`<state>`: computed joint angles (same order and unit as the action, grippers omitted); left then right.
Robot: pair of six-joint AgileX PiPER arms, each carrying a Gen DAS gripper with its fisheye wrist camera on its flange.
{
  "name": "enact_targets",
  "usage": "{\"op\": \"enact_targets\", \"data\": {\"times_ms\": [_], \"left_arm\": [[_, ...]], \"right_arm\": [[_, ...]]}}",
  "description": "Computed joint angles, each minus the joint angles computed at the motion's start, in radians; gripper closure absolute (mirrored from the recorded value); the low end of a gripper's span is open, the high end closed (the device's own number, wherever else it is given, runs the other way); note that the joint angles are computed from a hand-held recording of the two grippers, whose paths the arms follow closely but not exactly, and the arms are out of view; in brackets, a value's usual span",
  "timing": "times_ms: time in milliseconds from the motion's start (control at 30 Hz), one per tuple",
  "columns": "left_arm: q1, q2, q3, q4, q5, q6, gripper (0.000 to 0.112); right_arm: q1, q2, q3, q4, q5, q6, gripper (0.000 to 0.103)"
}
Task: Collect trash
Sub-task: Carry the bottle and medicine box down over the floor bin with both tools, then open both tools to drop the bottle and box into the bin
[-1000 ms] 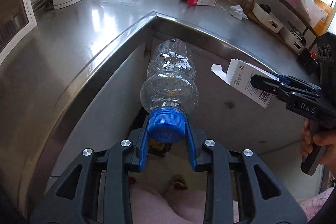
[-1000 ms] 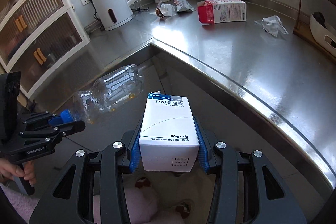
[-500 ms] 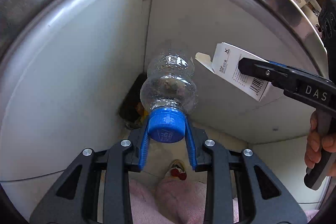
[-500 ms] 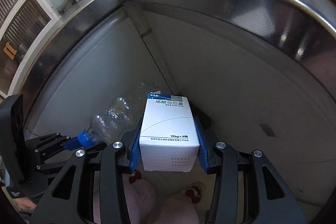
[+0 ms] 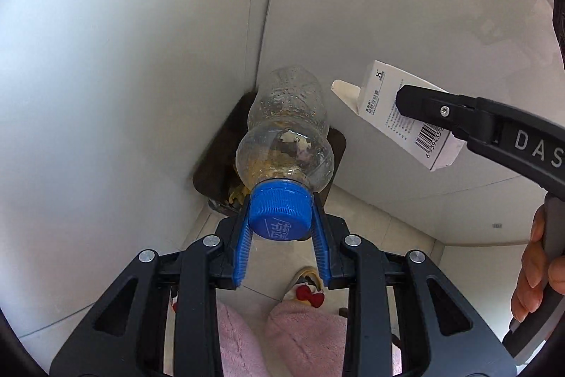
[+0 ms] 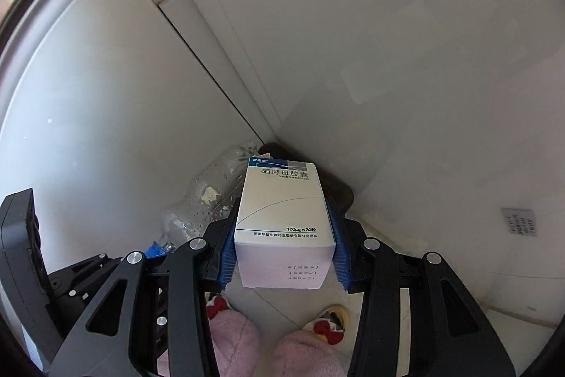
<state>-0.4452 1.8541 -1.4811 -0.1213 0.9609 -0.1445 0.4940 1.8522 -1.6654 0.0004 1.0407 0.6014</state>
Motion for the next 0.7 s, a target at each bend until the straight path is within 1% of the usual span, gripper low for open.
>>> {"op": "enact_targets", "data": {"times_ms": [200,367,400,433,533,567,667,700], "left_arm": [[0.005,0.027,0.028,-0.007,-0.060,-0.002,0.083],[-0.002,0.041,0.039,0.000,-0.090,-0.026,0.083],[-0.005,0.038,0.044,0.003,-0.092,-0.030,0.084],[-0.005,0.033,0.053,0.001,-0.094,-0.029,0.084],[0.004,0.041,0.034,0.000,-0.085,-0.012,0.084],[0.001,0.036,0.032,0.001,-0.080,-0.014,0.085],[0.001,0.015,0.039,-0.001,-0.069,-0.013,0.084],[0.001,0.010,0.039,-0.002,-0.064,-0.014,0.081]], "right_arm": [[-0.028,0.087,-0.054,0.059,0.000,-0.054,0.057],[-0.030,0.136,-0.092,0.067,0.007,-0.059,0.056],[-0.036,0.164,-0.140,0.072,0.026,-0.061,0.055],[-0.039,0.173,-0.154,0.074,0.030,-0.056,0.055],[-0.045,0.176,-0.168,0.071,0.021,-0.050,0.039],[-0.046,0.154,-0.142,0.068,0.008,-0.051,0.035],[-0.047,0.149,-0.162,0.057,0.014,-0.050,0.032],[-0.049,0.144,-0.165,0.056,0.016,-0.047,0.032]]}}
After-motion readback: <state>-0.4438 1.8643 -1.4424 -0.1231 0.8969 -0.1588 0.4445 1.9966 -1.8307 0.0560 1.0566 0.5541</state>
